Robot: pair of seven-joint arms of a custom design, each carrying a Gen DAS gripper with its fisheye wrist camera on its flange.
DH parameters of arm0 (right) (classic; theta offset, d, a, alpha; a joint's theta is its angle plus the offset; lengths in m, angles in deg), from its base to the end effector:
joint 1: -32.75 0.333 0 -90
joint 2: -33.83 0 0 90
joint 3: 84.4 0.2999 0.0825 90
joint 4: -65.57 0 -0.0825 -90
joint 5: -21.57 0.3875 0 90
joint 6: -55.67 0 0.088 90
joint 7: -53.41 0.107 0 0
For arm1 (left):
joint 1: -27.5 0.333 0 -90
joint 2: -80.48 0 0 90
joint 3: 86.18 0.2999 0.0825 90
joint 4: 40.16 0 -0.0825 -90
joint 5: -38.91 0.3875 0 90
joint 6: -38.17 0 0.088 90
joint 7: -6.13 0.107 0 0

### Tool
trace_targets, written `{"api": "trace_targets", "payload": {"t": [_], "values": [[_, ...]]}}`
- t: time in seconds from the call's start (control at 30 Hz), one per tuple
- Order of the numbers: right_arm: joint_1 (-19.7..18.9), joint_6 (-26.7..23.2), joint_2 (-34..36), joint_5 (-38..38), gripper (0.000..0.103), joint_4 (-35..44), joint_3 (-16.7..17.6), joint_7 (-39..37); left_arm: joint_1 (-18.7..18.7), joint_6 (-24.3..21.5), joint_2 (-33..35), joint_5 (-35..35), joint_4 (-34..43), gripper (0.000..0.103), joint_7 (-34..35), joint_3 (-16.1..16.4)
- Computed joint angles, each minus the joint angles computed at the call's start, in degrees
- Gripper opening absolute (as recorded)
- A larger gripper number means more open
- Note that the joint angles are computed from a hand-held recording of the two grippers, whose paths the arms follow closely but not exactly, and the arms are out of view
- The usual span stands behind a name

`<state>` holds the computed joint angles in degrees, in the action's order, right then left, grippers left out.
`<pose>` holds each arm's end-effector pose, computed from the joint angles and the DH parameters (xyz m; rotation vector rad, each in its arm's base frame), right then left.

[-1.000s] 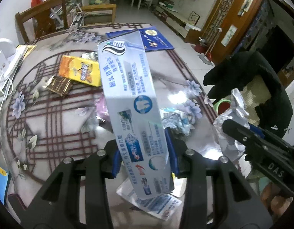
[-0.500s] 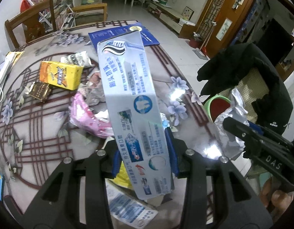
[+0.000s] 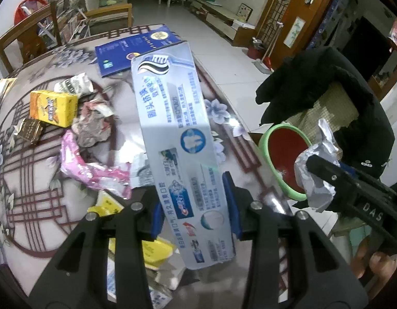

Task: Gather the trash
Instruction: 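Carry the toothpaste box and silver foil toward the red bin, then open left tool over the red bin to drop the toothpaste box while right tool releases the foil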

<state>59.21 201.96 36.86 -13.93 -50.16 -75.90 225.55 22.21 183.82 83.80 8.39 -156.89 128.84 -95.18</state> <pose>0.4909 0.3517 0.4579 -1.4229 2.1179 -0.4349 0.5843 -0.1412 0.4454 -1.5518 2.4505 -0.8631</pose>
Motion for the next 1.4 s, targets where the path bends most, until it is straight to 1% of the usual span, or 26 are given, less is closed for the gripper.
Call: {"api": "trace_targets", "payload": {"t": [0.3, 0.87, 1.3, 1.4], "values": [[-1.89, 1.51, -4.92, -0.19, 0.044, -6.35, -0.52, 1.63, -1.85, 0.88, 0.33, 1.46, 0.40, 0.039, -1.22, -1.16], [-6.19, 3.01, -12.41, 0.09, 0.044, -15.71, -0.93, 4.26, -5.86, 0.01, 3.54, 4.18, 4.50, 0.039, -2.41, -3.04], [-8.82, 3.20, -16.07, -0.06, 0.044, -20.57, -1.29, 6.39, -8.83, -2.16, 8.00, 7.02, 9.26, 0.039, -2.67, -4.18], [-9.44, 3.34, -16.25, -0.01, 0.045, -21.31, -1.63, 6.36, -9.43, -3.68, 9.51, 7.34, 10.98, 0.039, -2.29, -4.51]]}}
